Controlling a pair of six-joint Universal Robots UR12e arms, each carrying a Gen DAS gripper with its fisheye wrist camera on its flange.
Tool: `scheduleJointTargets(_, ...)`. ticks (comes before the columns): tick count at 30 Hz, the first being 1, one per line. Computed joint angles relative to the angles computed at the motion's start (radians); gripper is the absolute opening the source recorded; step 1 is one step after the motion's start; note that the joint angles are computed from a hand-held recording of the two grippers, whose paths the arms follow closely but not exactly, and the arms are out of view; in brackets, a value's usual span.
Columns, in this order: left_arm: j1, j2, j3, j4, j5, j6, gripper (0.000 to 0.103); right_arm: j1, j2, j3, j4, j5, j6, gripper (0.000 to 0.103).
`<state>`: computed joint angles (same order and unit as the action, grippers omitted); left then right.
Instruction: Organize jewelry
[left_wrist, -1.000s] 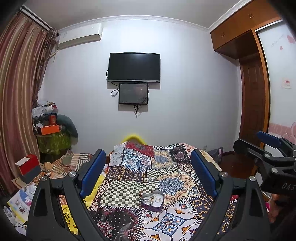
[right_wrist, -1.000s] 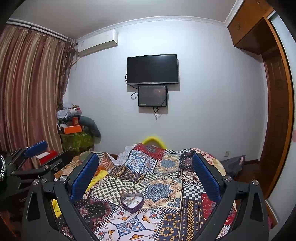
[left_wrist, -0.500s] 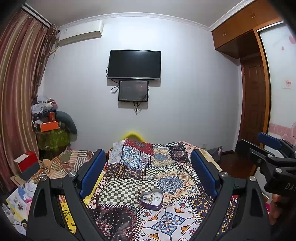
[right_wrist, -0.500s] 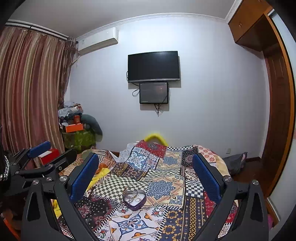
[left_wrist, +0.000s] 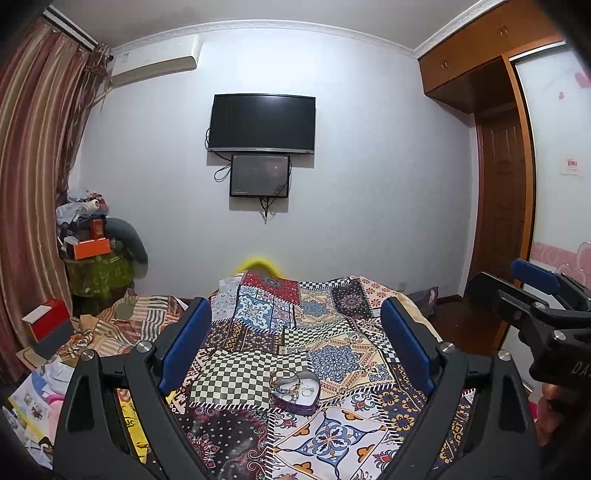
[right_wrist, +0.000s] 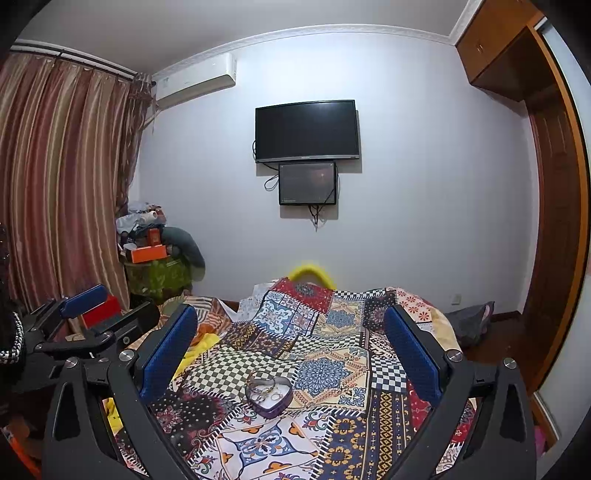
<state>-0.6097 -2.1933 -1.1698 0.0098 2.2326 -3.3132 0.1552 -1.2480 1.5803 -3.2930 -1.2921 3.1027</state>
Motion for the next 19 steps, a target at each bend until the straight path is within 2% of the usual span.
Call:
scheduleJointTargets(10,0.008,0.01,-0.017,-0.003,-0.031,-0.03,0.093,0.0,0.001,-0.002,0.01,-0.001,0.007,0.1)
scheduleJointTargets(19,0.011,0.005,-0.014,-0.008,-0.039,-0.02,0.096,0.001,0.008,-0.009,0.026,-0.006,0.01,0.1)
